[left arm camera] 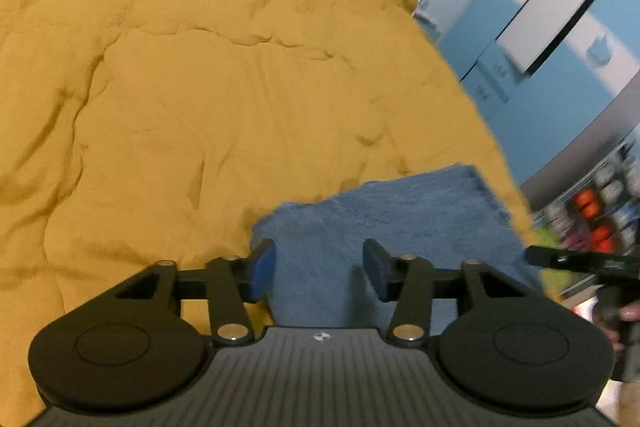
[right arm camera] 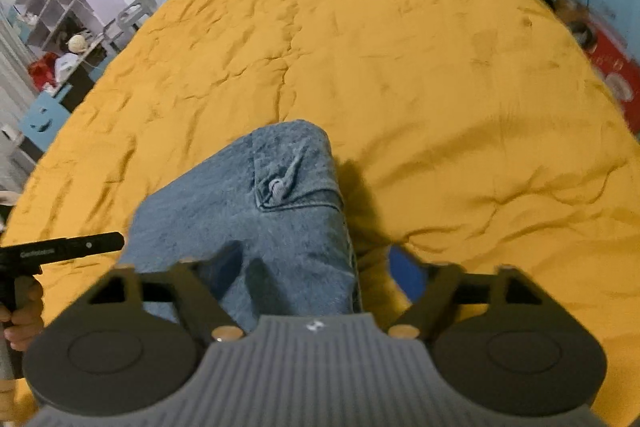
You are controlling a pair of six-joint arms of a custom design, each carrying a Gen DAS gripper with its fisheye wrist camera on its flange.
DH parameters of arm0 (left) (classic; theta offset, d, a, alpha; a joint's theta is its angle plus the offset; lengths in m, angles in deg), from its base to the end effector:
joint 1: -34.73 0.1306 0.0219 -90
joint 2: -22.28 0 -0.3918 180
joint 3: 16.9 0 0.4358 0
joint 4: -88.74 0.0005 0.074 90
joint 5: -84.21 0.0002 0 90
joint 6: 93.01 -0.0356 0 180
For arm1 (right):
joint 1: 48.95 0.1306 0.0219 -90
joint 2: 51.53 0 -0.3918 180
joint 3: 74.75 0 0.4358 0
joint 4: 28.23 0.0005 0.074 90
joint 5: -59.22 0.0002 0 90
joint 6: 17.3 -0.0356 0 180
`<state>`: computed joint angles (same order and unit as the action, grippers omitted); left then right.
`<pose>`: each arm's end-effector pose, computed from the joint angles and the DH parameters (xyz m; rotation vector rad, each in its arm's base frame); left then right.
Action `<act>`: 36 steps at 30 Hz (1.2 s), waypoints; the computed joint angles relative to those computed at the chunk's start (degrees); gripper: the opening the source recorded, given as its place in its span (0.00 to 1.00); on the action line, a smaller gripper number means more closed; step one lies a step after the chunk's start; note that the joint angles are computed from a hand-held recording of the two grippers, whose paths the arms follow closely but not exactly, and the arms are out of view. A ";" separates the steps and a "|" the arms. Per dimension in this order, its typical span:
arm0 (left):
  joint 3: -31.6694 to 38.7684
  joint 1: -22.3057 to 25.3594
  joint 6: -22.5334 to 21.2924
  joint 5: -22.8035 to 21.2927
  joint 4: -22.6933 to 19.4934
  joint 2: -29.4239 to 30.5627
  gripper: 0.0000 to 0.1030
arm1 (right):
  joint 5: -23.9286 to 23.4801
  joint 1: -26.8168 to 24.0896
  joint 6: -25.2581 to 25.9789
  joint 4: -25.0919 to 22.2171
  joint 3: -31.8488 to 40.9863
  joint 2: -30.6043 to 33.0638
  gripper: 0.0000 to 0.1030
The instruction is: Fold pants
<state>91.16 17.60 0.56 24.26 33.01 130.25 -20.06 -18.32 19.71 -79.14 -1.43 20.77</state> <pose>0.6039 -0.2053 0.4173 0.5073 2.4880 -0.8087 0.3552 0.2020 0.4281 0.5612 2.4035 0.4278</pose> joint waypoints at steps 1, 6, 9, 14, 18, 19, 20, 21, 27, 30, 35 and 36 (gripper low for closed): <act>-0.26 0.68 1.34 2.47 -0.93 -0.28 0.60 | -2.67 -0.87 -0.62 0.86 -1.26 -1.76 0.77; -2.76 3.57 7.73 12.86 -4.57 -0.30 0.71 | -13.19 -4.29 -6.13 3.68 -6.61 -7.85 0.80; -4.99 4.17 10.39 15.77 -4.43 0.21 0.72 | -17.22 -5.27 -9.95 6.69 -10.12 -10.12 0.79; -6.68 4.22 13.05 18.26 -2.31 1.75 0.72 | -21.23 -6.28 -15.28 13.08 -15.67 -11.38 0.79; -6.60 3.96 13.82 19.38 -0.59 2.53 0.72 | -22.83 -6.87 -17.96 20.49 -19.03 -11.72 0.80; -6.34 3.86 13.69 19.52 -0.55 2.79 0.72 | -23.58 -7.10 -18.22 21.95 -19.47 -11.38 0.80; -6.16 3.80 13.47 19.80 -0.45 2.99 0.72 | -24.63 -7.48 -18.11 23.30 -19.67 -10.80 0.80; -5.91 3.70 13.23 19.89 -0.40 3.22 0.72 | -25.44 -7.71 -17.78 24.11 -19.71 -10.20 0.80; -5.23 3.46 12.04 21.38 0.15 4.27 0.67 | -28.85 -9.09 -16.36 27.80 -18.93 -6.30 0.71; -4.40 3.52 10.99 21.54 -0.85 4.80 0.66 | -30.17 -9.47 -16.18 28.69 -18.36 -4.80 0.65; -3.93 3.64 9.13 21.56 -2.06 4.89 0.61 | -30.41 -9.27 -14.88 27.50 -16.65 -3.21 0.56; -4.05 3.73 8.84 21.57 -2.24 4.71 0.60 | -30.25 -9.13 -14.73 27.03 -16.31 -3.12 0.54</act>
<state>87.12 21.32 9.40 45.83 30.76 134.96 -50.30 -27.46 4.98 -52.11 -17.73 17.65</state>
